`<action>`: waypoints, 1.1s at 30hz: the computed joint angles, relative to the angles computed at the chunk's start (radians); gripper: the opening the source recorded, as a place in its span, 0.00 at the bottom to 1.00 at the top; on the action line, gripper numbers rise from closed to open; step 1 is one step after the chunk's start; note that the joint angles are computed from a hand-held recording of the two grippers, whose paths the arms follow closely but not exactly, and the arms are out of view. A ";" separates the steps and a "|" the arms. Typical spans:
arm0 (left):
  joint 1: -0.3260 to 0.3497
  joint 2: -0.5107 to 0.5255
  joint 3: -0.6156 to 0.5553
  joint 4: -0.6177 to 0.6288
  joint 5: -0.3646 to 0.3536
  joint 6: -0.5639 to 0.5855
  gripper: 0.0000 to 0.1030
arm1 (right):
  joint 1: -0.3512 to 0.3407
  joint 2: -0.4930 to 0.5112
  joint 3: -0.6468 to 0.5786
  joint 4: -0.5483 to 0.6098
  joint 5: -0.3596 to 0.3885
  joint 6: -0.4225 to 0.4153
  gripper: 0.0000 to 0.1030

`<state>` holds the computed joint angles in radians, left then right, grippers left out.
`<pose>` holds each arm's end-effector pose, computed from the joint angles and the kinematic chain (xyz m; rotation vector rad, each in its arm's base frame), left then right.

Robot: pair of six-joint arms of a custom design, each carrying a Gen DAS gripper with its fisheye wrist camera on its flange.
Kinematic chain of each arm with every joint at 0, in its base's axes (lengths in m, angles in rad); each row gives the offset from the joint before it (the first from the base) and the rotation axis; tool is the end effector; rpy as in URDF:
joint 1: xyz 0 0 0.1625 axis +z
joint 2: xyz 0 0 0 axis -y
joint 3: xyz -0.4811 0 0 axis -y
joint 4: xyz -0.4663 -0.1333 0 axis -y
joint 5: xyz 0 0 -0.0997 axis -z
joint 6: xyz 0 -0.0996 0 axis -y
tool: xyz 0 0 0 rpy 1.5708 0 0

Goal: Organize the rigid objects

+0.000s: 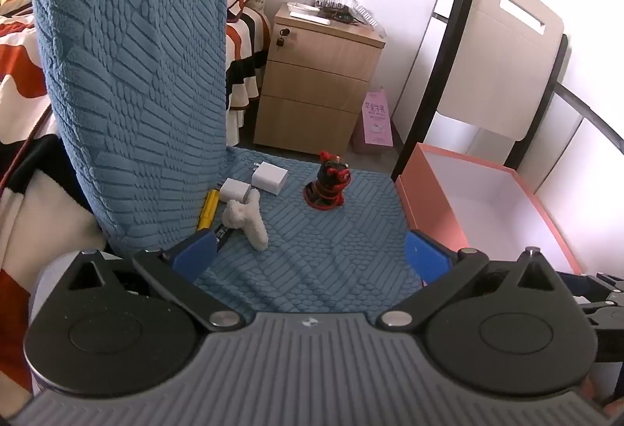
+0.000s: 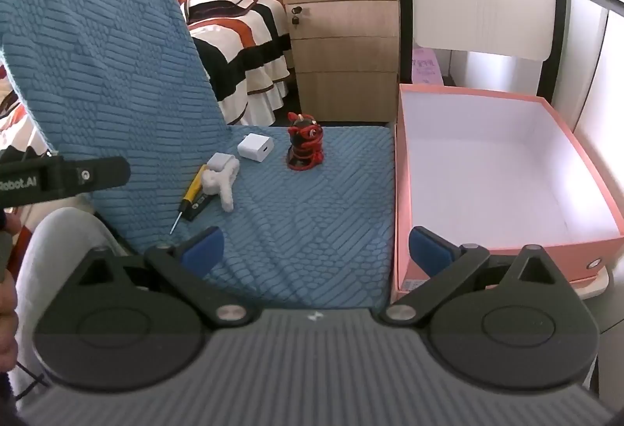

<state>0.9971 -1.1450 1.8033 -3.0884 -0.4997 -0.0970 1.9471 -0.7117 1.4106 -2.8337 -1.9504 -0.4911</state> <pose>-0.1776 -0.6815 0.3597 -0.0578 2.1285 -1.2903 0.4038 -0.7598 0.1518 0.9767 -2.4588 0.7350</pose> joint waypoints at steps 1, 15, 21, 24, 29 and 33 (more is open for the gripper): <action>0.000 0.000 0.001 -0.001 -0.001 0.002 1.00 | -0.001 0.000 0.000 0.002 0.002 0.002 1.00; -0.011 -0.013 0.016 0.009 0.004 -0.018 1.00 | -0.004 -0.014 0.018 0.009 -0.002 0.012 1.00; -0.024 -0.009 0.028 -0.038 0.018 0.008 1.00 | -0.001 -0.023 0.035 -0.008 -0.013 -0.005 1.00; -0.024 -0.017 0.033 -0.030 0.009 -0.010 1.00 | -0.001 -0.028 0.040 -0.010 -0.011 -0.001 1.00; -0.024 -0.025 0.042 -0.047 -0.015 -0.026 1.00 | -0.002 -0.033 0.043 -0.016 -0.010 -0.002 1.00; -0.027 -0.024 0.045 -0.056 -0.001 -0.023 1.00 | -0.004 -0.033 0.038 0.006 0.000 0.018 1.00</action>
<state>0.9700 -1.1693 1.8486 -3.1445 -0.5011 -0.1196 1.9431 -0.7451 1.4485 -2.8276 -1.9502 -0.4731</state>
